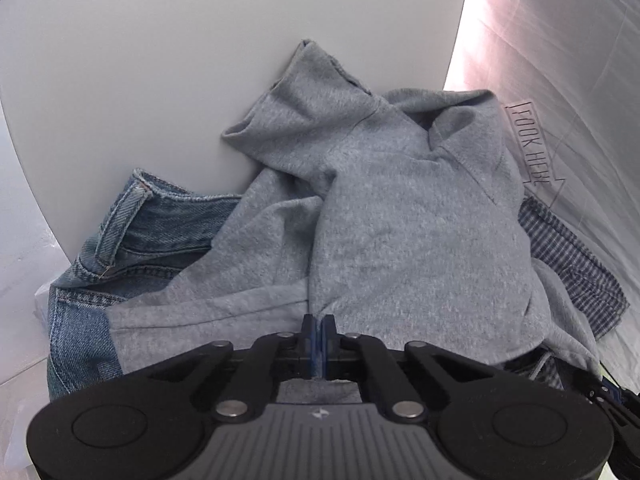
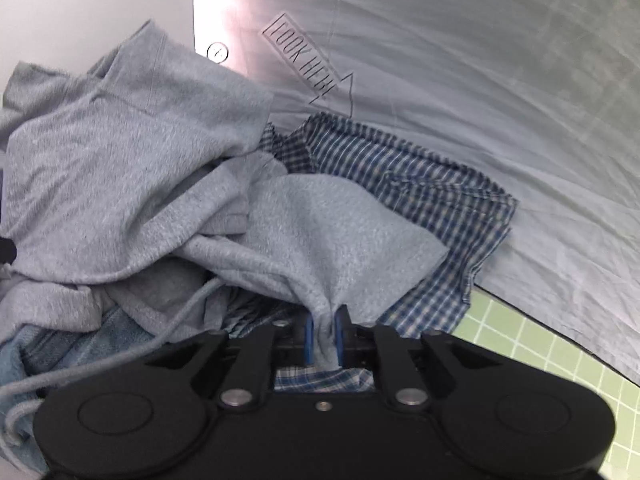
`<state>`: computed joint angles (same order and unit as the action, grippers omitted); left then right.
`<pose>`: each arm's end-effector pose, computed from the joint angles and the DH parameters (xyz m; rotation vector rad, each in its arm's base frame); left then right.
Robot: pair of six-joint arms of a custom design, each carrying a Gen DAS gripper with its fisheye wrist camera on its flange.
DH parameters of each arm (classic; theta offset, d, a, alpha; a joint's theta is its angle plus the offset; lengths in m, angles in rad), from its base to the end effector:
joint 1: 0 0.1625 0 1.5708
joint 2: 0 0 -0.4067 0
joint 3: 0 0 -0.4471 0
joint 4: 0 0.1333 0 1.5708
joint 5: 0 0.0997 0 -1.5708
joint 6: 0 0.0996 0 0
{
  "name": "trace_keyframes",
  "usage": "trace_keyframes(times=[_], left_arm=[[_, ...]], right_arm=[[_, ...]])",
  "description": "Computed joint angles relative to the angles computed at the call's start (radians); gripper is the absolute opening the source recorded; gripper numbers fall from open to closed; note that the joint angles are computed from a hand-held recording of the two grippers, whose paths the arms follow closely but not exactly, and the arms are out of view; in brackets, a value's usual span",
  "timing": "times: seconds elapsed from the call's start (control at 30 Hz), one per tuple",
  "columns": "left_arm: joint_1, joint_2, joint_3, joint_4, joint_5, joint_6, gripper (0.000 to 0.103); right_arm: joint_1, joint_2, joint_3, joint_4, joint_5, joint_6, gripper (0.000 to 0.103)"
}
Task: Fold clothes
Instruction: 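Reach both grippers into the pile and grasp the grey hoodie, then lift the grey hoodie with both grippers and pull it onto the mat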
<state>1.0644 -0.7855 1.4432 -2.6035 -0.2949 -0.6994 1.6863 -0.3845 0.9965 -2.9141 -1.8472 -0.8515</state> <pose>-0.1613 -0.7622 0.1864 -0.4726 1.9629 -1.1529 0.2070 -0.8631 0.0535 1.0534 -2.2951 0.7747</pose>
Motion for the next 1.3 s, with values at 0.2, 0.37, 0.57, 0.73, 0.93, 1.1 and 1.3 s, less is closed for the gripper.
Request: trace_keyframes(times=[0.2,0.37,0.57,0.73,0.93,1.1,1.3], left_arm=[[-0.071,-0.046,0.082,-0.018,-0.021,0.013,0.002],[-0.161,-0.074,0.169,0.053,-0.095,-0.090,0.002],[-0.294,-0.021,0.194,0.224,-0.195,-0.232,0.002],[-0.399,0.059,0.186,0.277,-0.315,-0.300,0.002],[-0.508,0.212,0.088,0.293,-0.424,-0.362,0.002],[-0.565,0.382,-0.051,0.209,-0.574,-0.333,0.002],[-0.608,0.564,-0.272,0.187,-0.697,-0.125,0.002]], right_arm=[[-0.005,-0.152,0.190,-0.189,0.015,-0.032,0.009],[-0.047,-0.339,0.408,-0.312,-0.029,0.026,0.009],[-0.164,-0.638,0.741,-0.444,-0.055,0.038,0.008],[-0.294,-0.863,0.930,-0.492,-0.044,0.029,0.008],[-0.451,-1.082,0.992,-0.394,-0.005,0.010,0.008],[-0.616,-1.189,0.965,-0.383,0.075,-0.025,0.008],[-0.767,-1.217,0.870,-0.422,0.089,0.040,0.009]])
